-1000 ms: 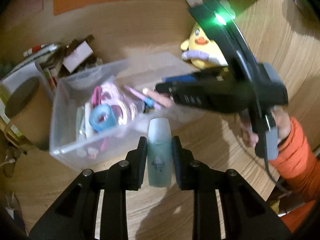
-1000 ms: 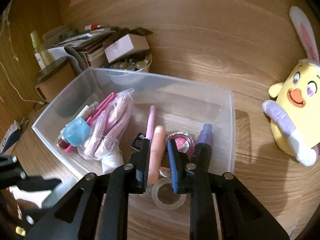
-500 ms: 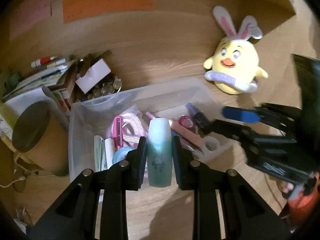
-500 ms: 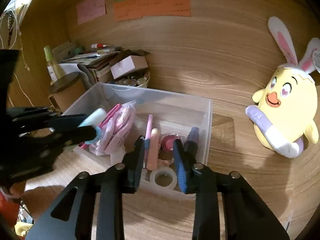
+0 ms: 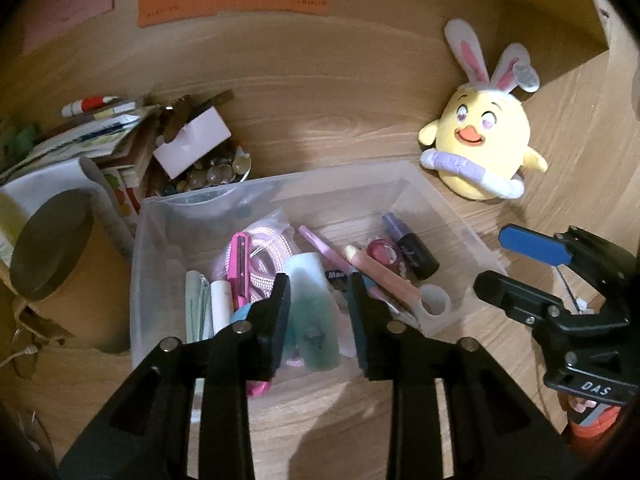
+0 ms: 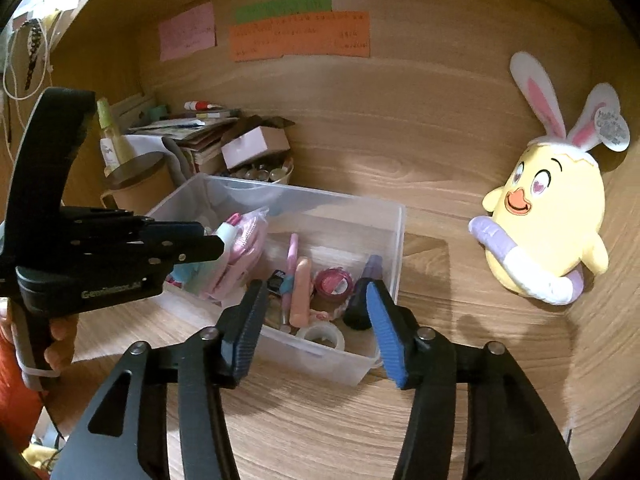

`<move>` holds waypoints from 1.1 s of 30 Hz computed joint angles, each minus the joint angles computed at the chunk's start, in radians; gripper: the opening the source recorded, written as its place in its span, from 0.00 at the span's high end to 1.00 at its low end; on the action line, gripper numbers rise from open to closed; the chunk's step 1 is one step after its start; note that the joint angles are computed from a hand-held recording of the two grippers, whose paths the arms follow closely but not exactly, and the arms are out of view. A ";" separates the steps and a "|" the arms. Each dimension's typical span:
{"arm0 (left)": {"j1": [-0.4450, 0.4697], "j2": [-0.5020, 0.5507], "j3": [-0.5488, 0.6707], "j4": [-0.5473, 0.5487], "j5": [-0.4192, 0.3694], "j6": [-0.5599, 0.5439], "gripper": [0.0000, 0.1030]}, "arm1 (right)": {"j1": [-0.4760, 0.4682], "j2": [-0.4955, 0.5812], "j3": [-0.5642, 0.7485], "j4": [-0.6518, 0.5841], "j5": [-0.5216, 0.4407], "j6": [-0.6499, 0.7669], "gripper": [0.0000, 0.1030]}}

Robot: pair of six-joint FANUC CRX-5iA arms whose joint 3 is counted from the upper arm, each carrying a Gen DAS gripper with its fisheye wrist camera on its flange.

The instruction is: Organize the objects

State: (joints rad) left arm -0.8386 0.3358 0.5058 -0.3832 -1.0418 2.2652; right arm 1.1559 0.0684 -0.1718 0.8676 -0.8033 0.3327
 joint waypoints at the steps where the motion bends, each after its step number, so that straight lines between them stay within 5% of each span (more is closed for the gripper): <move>1: -0.009 -0.012 -0.011 -0.018 0.005 0.015 0.64 | 0.001 -0.003 -0.005 0.007 0.004 -0.008 0.50; 17: -0.120 -0.102 -0.112 -0.252 -0.016 0.226 0.16 | 0.032 -0.021 -0.058 0.096 0.017 -0.105 0.23; 33: -0.138 -0.113 -0.146 -0.281 -0.019 0.285 0.10 | 0.037 -0.027 -0.076 0.060 0.025 -0.132 0.20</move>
State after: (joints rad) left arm -0.9762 0.2232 0.3600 -0.6640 -1.0604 2.5498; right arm 1.1928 0.0410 -0.2477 0.9275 -0.7781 0.2005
